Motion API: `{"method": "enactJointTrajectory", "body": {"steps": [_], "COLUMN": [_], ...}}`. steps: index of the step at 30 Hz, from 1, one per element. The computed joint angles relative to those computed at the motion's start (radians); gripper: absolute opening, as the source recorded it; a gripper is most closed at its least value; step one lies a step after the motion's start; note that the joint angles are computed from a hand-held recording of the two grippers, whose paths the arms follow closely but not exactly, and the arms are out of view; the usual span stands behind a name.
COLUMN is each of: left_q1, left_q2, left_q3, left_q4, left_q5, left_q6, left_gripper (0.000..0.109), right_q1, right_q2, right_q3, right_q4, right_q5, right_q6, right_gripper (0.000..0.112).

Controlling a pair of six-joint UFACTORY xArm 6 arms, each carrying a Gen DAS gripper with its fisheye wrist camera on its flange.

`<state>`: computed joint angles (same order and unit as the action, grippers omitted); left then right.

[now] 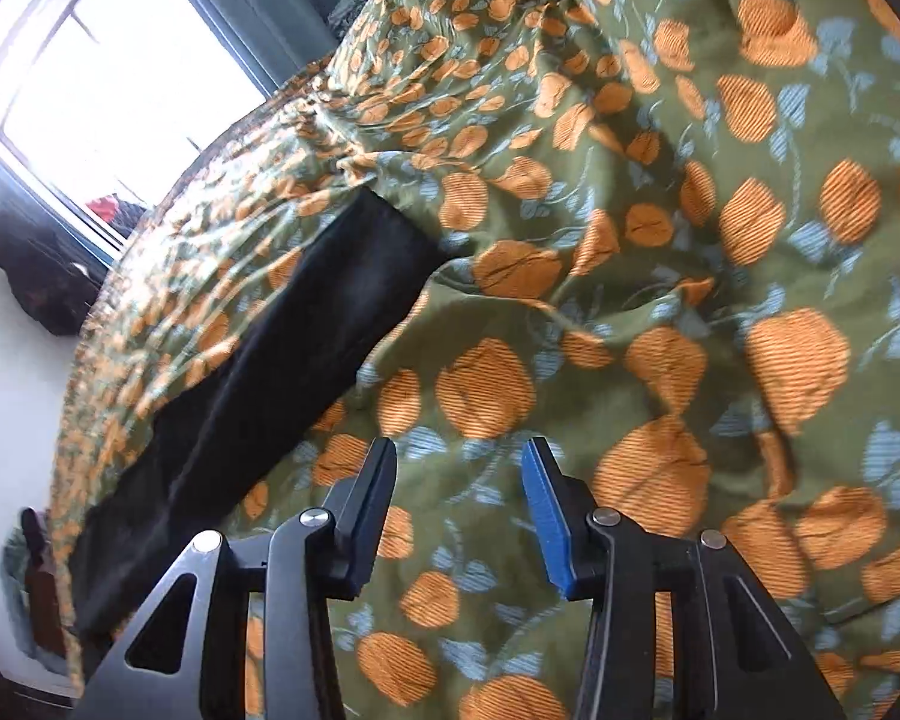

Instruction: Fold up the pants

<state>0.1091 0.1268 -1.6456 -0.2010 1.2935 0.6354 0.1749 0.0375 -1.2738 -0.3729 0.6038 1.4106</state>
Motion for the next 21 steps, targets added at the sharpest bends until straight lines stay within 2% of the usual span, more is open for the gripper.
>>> {"method": "enactJointTrajectory", "body": {"steps": [1,3,5,6,7,9,12,13,16,17,18,21], "left_q1": [-0.007,-0.014,-0.020,-0.019,-0.022,-0.025,-0.027,-0.028,-0.033,-0.035,-0.037,-0.038], "left_q2": [0.004,0.006,0.016,0.024,0.035,0.061,0.092,0.098,0.116,0.121,0.121,0.109], "left_q3": [-0.002,0.004,-0.006,-0.013,-0.024,-0.051,-0.080,-0.084,-0.097,-0.104,-0.108,-0.101], "left_q4": [0.001,0.009,0.026,0.035,0.048,0.067,0.073,0.071,0.072,0.073,0.075,0.066], "left_q5": [-0.005,-0.014,-0.007,-0.001,0.004,0.018,0.028,0.027,0.039,0.049,0.056,0.026], "left_q6": [-0.007,-0.015,-0.033,-0.040,-0.054,-0.080,-0.106,-0.111,-0.120,-0.121,-0.121,-0.105], "left_gripper": [0.102,0.102,0.102,0.102,0.102,0.102,0.102,0.102,0.102,0.102,0.102,0.102], "right_q1": [-0.016,-0.047,-0.071,-0.078,-0.081,-0.078,-0.078,-0.081,-0.107,-0.115,-0.119,-0.102], "right_q2": [0.024,0.104,0.201,0.250,0.292,0.347,0.360,0.359,0.376,0.373,0.354,0.270], "right_q3": [0.002,-0.045,-0.114,-0.160,-0.216,-0.318,-0.344,-0.333,-0.331,-0.322,-0.301,-0.255], "right_q4": [-0.020,-0.037,0.035,0.058,0.070,0.047,0.016,-0.002,0.032,0.037,0.001,-0.200], "right_q5": [-0.083,-0.185,-0.253,-0.255,-0.216,-0.061,0.021,-0.003,-0.065,-0.086,-0.102,-0.136], "right_q6": [0.041,0.087,0.056,0.050,0.045,0.075,0.164,0.185,0.106,0.105,0.140,0.278], "right_gripper": [0.044,0.044,0.044,0.042,0.041,0.039,0.038,0.038,0.038,0.031,0.010,0.009]}}
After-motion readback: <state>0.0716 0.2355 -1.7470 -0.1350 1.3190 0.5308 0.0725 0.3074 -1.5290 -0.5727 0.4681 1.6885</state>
